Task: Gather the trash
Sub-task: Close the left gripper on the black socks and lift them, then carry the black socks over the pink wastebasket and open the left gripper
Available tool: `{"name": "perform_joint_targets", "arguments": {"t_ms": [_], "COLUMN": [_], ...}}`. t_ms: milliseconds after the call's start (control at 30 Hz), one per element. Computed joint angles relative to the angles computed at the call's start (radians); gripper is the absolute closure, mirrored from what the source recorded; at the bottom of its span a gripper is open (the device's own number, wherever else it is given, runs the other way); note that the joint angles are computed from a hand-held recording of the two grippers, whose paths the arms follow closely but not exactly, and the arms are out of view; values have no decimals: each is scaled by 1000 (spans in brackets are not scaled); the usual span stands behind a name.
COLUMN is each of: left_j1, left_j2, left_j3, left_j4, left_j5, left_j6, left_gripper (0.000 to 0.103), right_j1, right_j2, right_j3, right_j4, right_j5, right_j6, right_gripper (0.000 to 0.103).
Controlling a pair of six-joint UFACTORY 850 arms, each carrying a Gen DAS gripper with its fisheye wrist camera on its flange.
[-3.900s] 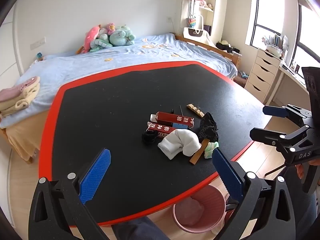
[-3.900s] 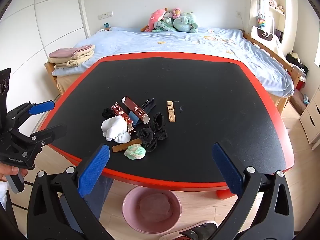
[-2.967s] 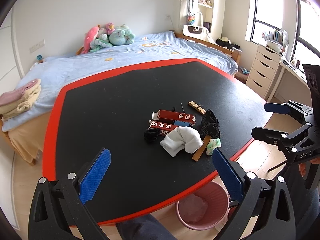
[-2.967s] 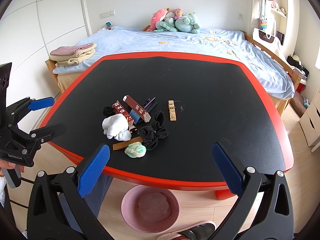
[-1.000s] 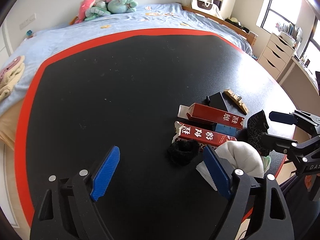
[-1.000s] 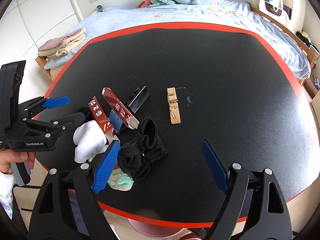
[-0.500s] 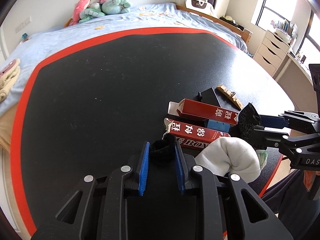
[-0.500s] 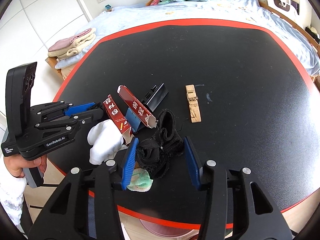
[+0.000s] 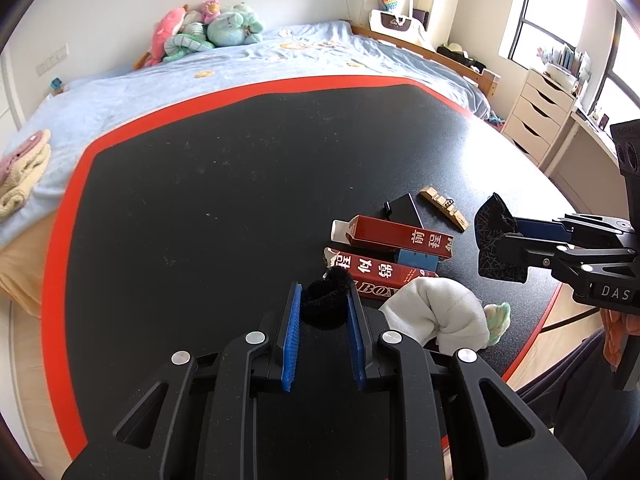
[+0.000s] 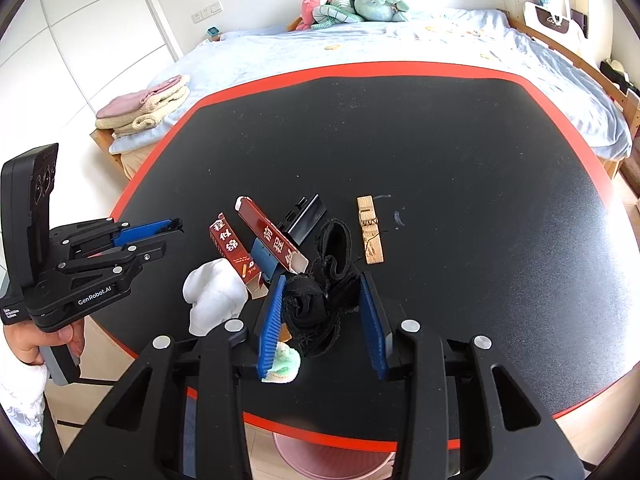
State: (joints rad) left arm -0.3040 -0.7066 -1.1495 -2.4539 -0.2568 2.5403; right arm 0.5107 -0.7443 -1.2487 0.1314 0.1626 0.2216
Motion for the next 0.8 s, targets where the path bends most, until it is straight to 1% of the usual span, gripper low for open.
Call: {"name": "perform_joint_targets", "arguments": {"t_ms": [133, 233, 367, 600, 800], "left_j1": [-8, -10, -24, -51, -79], "left_j2": [35, 61, 96, 143, 161], "left_j3": [34, 66, 111, 179, 225], "left_j4": [-19, -6, -36, -41, -39], "left_j5": [-19, -45, -70, -106, -133], "left_j6": [29, 23, 67, 93, 99], "left_gripper": [82, 82, 82, 82, 82], "right_j1": [4, 9, 18, 51, 91], "right_j2": [41, 75, 122, 198, 228], "right_j3": [45, 86, 148, 248, 317], "right_j4": [30, 52, 86, 167, 237], "right_j5": [28, 52, 84, 129, 147], "right_j6": [-38, -63, -99, -191, -269], "right_gripper": [66, 66, 66, 66, 66]}}
